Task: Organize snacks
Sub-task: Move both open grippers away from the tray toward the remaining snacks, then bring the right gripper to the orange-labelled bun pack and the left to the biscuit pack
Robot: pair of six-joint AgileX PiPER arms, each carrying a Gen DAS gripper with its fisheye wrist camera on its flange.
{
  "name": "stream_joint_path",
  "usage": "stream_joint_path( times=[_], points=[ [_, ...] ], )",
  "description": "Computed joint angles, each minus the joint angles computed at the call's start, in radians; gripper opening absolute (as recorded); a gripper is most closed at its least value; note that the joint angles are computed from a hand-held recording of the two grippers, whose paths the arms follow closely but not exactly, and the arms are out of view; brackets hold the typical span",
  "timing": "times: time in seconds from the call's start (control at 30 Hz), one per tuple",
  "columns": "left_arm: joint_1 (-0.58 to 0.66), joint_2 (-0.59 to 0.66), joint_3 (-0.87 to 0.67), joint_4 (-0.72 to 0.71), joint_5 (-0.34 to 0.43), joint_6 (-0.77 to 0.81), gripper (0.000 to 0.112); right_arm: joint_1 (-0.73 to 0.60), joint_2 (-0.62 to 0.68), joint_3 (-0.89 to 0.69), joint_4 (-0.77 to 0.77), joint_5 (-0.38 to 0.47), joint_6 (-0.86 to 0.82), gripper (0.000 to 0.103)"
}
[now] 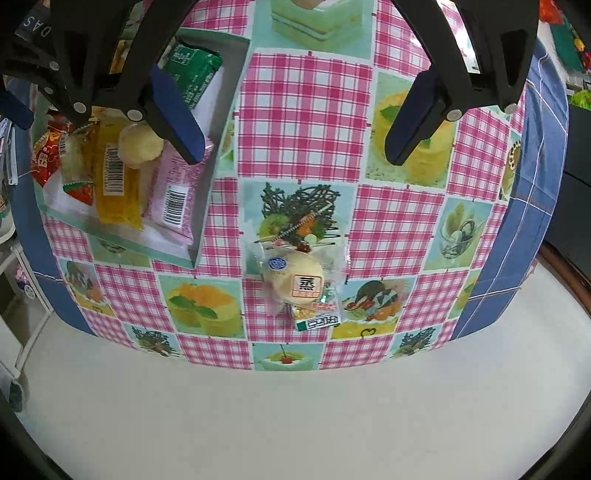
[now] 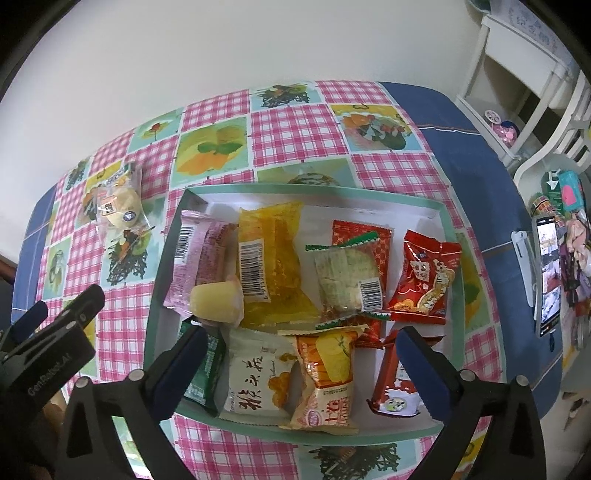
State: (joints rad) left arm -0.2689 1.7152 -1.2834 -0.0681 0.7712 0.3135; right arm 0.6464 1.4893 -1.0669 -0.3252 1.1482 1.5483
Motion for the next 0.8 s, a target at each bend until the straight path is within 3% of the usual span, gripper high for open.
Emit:
stream_joint_path(
  times=[0.43,0.8],
  points=[
    [0.125,0.078,-0.112,-0.066,0.039,0.055,0.098,0.010,0.169,-0.168,0.021,-0.034,-0.053,0.103],
    [0.265,0.228,-0.309,-0.059,0.134,0.008,0.098,0.034,0.343,-0.381,0.052,-0.029,-0.133,0.103]
  ],
)
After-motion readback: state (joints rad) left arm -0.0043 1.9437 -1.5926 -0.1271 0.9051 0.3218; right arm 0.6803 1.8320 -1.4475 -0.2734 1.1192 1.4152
